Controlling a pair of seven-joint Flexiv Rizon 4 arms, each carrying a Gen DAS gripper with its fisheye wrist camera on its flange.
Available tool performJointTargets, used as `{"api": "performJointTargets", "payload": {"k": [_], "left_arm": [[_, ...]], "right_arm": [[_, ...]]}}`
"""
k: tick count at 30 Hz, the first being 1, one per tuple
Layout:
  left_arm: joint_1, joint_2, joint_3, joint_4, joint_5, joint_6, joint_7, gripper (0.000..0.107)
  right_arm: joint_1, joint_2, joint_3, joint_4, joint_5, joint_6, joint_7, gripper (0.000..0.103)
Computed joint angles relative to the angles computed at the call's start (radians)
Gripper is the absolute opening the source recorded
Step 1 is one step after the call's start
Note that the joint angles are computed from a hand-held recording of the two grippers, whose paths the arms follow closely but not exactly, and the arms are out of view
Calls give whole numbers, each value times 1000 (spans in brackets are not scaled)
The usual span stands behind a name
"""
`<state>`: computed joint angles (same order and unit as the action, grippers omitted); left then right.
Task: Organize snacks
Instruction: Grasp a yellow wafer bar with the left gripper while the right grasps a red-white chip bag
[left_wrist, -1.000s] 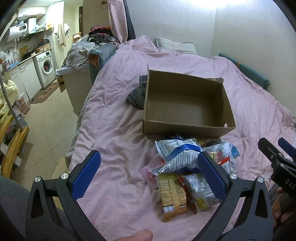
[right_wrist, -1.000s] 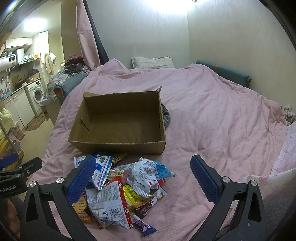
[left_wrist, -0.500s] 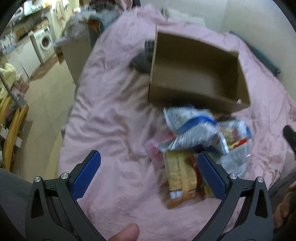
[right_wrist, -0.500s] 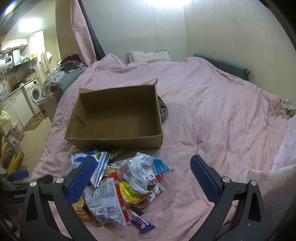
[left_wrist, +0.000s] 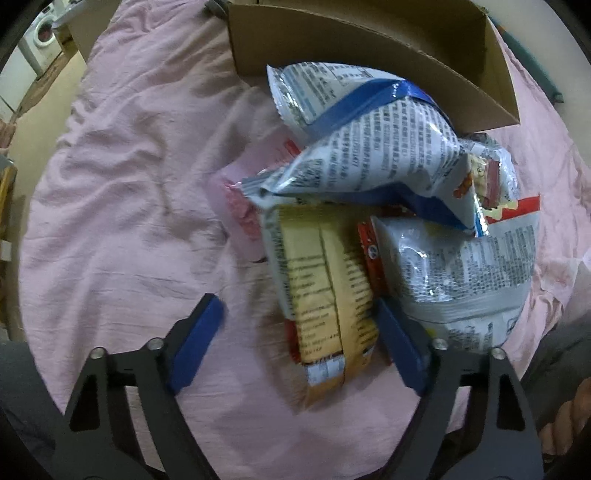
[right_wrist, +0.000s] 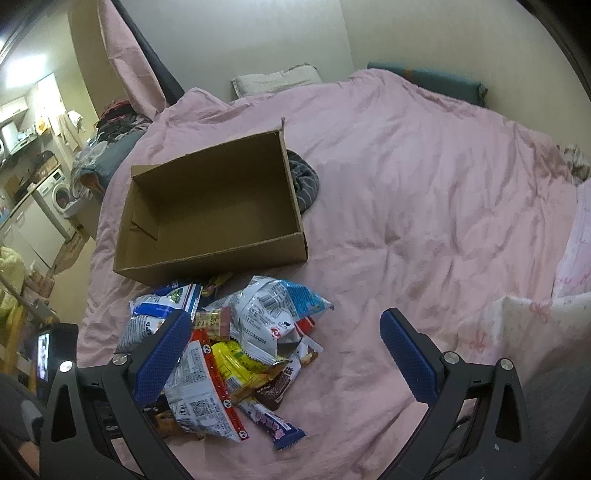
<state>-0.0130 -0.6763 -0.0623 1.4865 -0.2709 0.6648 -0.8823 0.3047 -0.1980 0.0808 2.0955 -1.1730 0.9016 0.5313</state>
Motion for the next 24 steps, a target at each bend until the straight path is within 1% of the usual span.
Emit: {"api": "performJointTargets", "payload": {"k": [1, 2, 3, 4, 6, 7, 9, 10, 11, 12, 14, 17, 18, 20, 22, 23, 24], "left_arm": [[4, 5, -6, 11, -6, 9, 11, 69], [10, 12, -13, 23, -12, 13, 30, 60], [14, 15, -17, 29, -20, 7, 42, 48], [15, 15, -21, 34, -27, 3, 47, 43], [19, 30, -19, 48, -37, -8, 52, 37], [21, 33, -19, 55, -43, -9, 57, 36], [25, 45, -16, 63, -48, -28, 61, 30], [29, 51, -15, 68, -54, -35, 65, 27], [34, 60, -15, 74, -61, -45, 68, 24], [39, 71, -15, 80, -68, -55, 72, 20], [45, 87, -12, 73, -73, -86, 78, 13], [56, 109, -6, 76, -84, -119, 93, 11], [58, 92, -5, 52, -85, -131, 92, 10], [66, 102, -2, 54, -94, -146, 93, 10], [78, 109, 1, 56, -105, -147, 105, 9], [75, 116, 3, 61, -106, -144, 100, 9], [75, 120, 6, 61, -106, -139, 98, 9]], "right_arm": [[-3, 0, 0, 1, 4, 10, 0, 103], [-6, -1, -1, 4, 2, 23, 5, 103], [-9, -2, -3, 5, -1, 38, 9, 103], [-14, -4, -5, 7, -2, 63, 10, 103], [-32, -14, -16, 10, -25, 154, 26, 103], [-48, -26, -26, 12, -45, 235, 42, 103], [-67, -51, -43, 11, -68, 356, 60, 101], [-75, -72, -46, 5, -52, 418, 42, 97], [-78, -98, -31, -6, 23, 453, -32, 90], [-76, -114, -18, -13, 85, 465, -94, 86], [-94, -162, 56, -49, 274, 457, -284, 79], [-115, -216, 149, -114, 453, 402, -493, 76], [-114, -232, 161, -132, 484, 389, -542, 74], [-116, -260, 194, -173, 555, 353, -643, 63], [-105, -277, 203, -201, 602, 314, -709, 54], [-97, -276, 201, -208, 621, 297, -732, 52], [-84, -269, 187, -200, 628, 313, -734, 50]]}}
